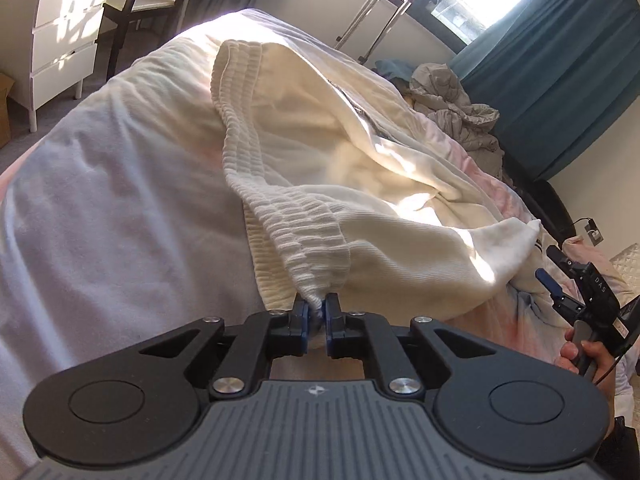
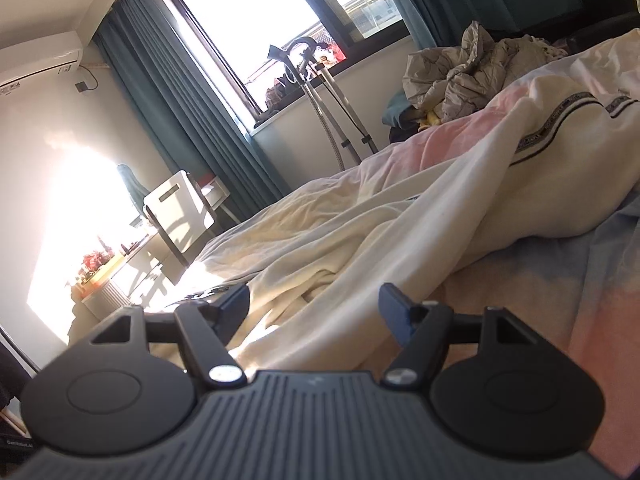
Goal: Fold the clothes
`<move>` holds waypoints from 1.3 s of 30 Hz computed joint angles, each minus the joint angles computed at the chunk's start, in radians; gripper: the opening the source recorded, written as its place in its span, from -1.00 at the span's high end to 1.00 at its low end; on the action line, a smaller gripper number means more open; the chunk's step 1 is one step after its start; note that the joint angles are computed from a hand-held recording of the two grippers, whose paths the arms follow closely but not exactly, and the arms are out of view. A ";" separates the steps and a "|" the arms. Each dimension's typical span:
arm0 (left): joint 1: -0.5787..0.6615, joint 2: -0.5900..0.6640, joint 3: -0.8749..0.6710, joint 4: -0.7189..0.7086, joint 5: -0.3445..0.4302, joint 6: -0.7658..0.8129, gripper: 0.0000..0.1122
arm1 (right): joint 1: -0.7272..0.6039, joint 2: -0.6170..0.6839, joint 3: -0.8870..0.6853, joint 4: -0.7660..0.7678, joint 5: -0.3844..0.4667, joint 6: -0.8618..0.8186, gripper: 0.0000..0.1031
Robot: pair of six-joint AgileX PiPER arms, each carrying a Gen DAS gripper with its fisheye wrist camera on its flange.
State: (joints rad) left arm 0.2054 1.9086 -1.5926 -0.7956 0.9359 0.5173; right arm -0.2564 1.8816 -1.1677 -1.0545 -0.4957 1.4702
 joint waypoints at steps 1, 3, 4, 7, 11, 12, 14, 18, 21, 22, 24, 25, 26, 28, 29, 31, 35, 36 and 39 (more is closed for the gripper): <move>0.003 0.001 -0.005 0.006 0.010 -0.013 0.74 | -0.002 -0.003 0.002 -0.001 -0.001 0.001 -0.40; -0.011 -0.032 0.022 0.024 -0.029 -0.014 0.58 | -0.005 -0.010 0.006 0.001 0.001 -0.001 -0.40; -0.019 -0.052 0.036 0.043 -0.047 -0.015 0.51 | -0.006 -0.013 0.007 0.001 0.003 -0.002 -0.40; -0.051 -0.128 0.092 0.119 -0.115 -0.027 -0.22 | -0.013 -0.021 0.002 -0.007 0.018 0.001 -0.40; -0.125 -0.271 0.246 0.192 -0.313 -0.016 -0.47 | -0.021 -0.037 -0.008 -0.043 0.071 0.036 -0.40; -0.147 -0.306 0.290 0.188 -0.372 0.009 -0.48 | -0.022 -0.041 -0.013 -0.065 0.096 0.056 -0.40; -0.243 -0.339 0.360 0.246 -0.521 0.008 -0.48 | -0.016 -0.052 -0.013 -0.058 0.160 0.024 -0.40; -0.420 -0.283 0.363 0.457 -0.675 -0.140 -0.48 | -0.021 -0.069 -0.007 0.038 0.235 -0.113 -0.40; -0.528 -0.158 0.271 0.528 -0.697 -0.200 -0.48 | -0.044 -0.078 -0.001 0.083 0.249 -0.163 -0.40; -0.559 -0.112 0.231 0.544 -0.697 -0.211 -0.48 | -0.054 -0.078 -0.002 0.104 0.254 -0.184 -0.40; -0.615 -0.005 0.132 0.557 -0.692 -0.223 -0.48 | -0.068 -0.071 -0.009 0.113 0.260 -0.189 -0.40; -0.643 0.049 0.075 0.598 -0.684 -0.258 -0.48 | -0.075 -0.065 -0.015 0.103 0.263 -0.174 -0.40; -0.669 0.104 0.012 0.638 -0.670 -0.291 -0.48 | -0.082 -0.058 -0.024 0.081 0.264 -0.148 -0.40; -0.714 0.211 -0.104 0.744 -0.647 -0.392 -0.45 | -0.094 -0.046 -0.040 0.046 0.266 -0.105 -0.40; -0.734 0.258 -0.161 0.809 -0.630 -0.447 -0.45 | -0.100 -0.041 -0.047 0.041 0.265 -0.100 -0.40; -0.771 0.355 -0.291 0.914 -0.583 -0.528 -0.45 | -0.112 -0.034 -0.060 0.031 0.261 -0.089 -0.40; -0.837 0.537 -0.550 1.200 -0.466 -0.767 -0.45 | -0.137 -0.012 -0.077 0.050 0.236 -0.093 -0.40; -0.844 0.575 -0.608 1.226 -0.437 -0.786 -0.45 | -0.144 -0.003 -0.085 0.019 0.231 -0.050 -0.40; -0.852 0.667 -0.769 1.218 -0.356 -0.767 -0.46 | -0.159 0.028 -0.110 -0.080 0.207 0.089 -0.40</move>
